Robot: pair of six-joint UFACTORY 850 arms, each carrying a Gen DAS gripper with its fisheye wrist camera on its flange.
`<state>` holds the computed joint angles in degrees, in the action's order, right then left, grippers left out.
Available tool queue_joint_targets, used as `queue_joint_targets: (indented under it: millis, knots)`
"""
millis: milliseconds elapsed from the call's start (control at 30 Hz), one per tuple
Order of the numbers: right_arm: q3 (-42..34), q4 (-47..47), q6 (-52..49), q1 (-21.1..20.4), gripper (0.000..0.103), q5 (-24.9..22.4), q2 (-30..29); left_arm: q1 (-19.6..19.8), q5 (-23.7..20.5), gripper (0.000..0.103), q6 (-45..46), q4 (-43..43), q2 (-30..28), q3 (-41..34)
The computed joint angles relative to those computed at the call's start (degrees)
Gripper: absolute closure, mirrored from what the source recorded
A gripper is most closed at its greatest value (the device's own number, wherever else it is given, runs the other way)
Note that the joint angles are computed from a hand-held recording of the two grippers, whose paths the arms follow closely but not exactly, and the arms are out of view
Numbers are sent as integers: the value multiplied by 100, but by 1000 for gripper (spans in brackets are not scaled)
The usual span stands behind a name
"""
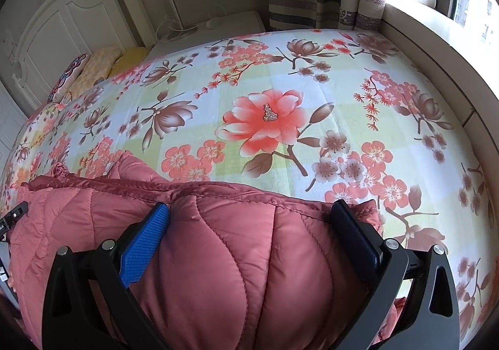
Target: Fold large clothes
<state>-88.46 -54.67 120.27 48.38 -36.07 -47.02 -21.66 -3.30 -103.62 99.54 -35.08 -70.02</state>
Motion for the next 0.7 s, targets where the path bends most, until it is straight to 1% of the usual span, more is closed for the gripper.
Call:
queue_joint_targets:
  millis: [33, 67, 100, 133, 167, 200, 267, 300, 367, 433, 467, 500, 533, 600, 633, 667, 700]
  knots:
    - [-66, 127, -62, 8, 4, -65, -27, -101, -264, 2, -7, 75, 11, 23]
    - [-93, 227, -146, 3, 5, -86, -29, -138, -380, 2, -169, 264, 19, 48]
    - [-237, 549, -428, 14, 5, -291, -66, -140, -389, 2, -342, 437, 36, 74]
    - [-463, 756, -588, 94, 5, -737, -135, -90, -308, 2, -275, 370, 4, 15]
    - [-611, 722, -563, 190, 5, -1040, -163, -66, -250, 2, -366, 445, 15, 26]
    - [-741, 450, -431, 347, 5, -1238, -155, -46, -210, 2, -397, 466, 30, 36]
    - [-963, -81, -399, 631, 5, -1228, -153, -58, -231, 2, -160, 236, -4, -12]
    - [-1178, -294, -662, 778, 5, -1173, -239, -60, -234, 2, -253, 326, 9, 6]
    - [-1871, -161, -1473, 976, 5, -1175, -645, -50, -213, 2, -397, 461, 41, 43]
    - [-2915, 310, -2559, 1115, 5, -1509, -1337, -51, -210, 2, -427, 473, 40, 41]
    - [-3231, 478, -2812, 1135, 5, -1626, -1602, -52, -209, 2, -342, 370, 22, 20]
    - [-3307, 507, -2826, 1118, 5, -1555, -1758, -48, -194, 2, -343, 360, 21, 17]
    - [-3143, 387, -2600, 1102, 5, -1396, -1716, -48, -194, 2, -343, 360, 21, 17]
    - [-2311, 139, -1703, 1027, 5, -748, -1243, -45, -193, 2, -350, 367, 17, 13]
    - [-1991, 5, -1494, 1022, 5, -665, -1031, -41, -177, 2, -396, 407, 18, 15]
    - [-1812, -9, -1408, 1035, 5, -822, -896, -40, -170, 2, -440, 447, 19, 17]
    - [-1649, -44, -1271, 1075, 5, -1209, -780, -32, -142, 2, -633, 627, 25, 28]
